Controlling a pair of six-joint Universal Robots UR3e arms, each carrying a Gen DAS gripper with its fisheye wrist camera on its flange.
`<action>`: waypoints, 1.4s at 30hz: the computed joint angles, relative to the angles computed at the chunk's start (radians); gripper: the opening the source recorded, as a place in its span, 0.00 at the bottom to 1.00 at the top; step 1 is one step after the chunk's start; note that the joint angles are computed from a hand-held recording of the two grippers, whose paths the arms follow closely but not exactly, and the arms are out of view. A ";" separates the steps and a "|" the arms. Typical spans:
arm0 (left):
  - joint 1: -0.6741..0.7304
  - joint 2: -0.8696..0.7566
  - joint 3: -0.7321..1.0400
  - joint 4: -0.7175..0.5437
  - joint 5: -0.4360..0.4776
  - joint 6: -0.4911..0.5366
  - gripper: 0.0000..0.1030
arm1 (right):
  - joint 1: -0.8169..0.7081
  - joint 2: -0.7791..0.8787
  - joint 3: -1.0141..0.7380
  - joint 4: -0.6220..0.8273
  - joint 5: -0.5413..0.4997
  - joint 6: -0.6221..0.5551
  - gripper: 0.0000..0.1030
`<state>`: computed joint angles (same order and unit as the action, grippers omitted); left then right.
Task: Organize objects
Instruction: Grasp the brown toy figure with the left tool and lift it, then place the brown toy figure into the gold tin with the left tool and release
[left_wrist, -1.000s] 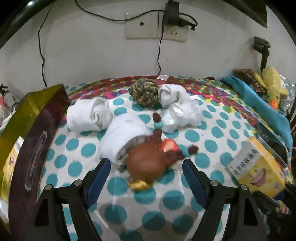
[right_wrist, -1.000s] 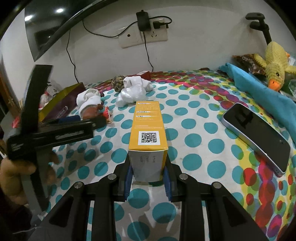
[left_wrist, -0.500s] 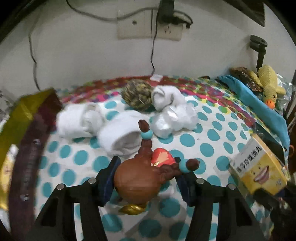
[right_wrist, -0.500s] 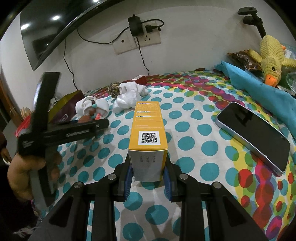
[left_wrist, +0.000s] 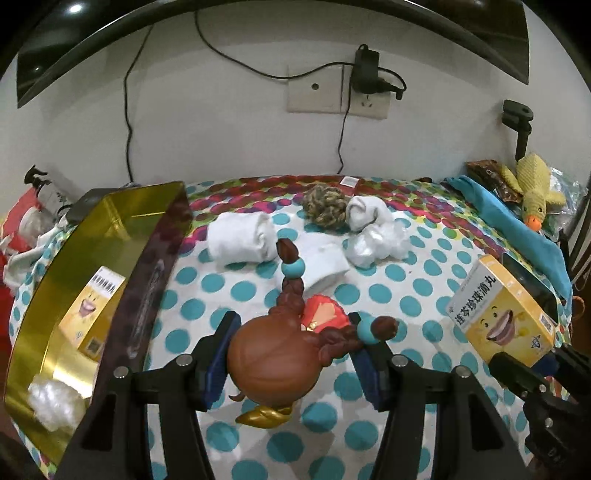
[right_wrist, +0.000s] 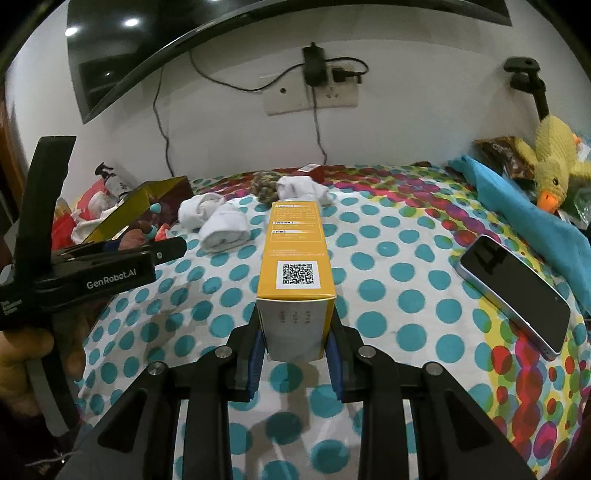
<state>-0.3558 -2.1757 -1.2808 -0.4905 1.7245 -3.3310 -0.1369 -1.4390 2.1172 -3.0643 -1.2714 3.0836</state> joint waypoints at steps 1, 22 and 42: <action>0.001 0.019 -0.035 0.021 -0.004 0.002 0.57 | 0.018 0.000 -0.006 0.001 -0.020 -0.001 0.27; 0.296 0.389 -0.501 0.170 -0.101 -0.015 0.57 | 0.281 0.010 -0.178 0.132 -0.203 0.024 0.27; 0.417 0.398 -0.599 0.198 -0.083 0.028 0.57 | 0.343 0.058 -0.216 0.141 -0.223 0.025 0.27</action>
<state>0.0616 -1.7775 -1.8802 -0.2920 1.6417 -3.3030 0.2057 -1.3808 1.9014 -2.9237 -1.4945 3.1089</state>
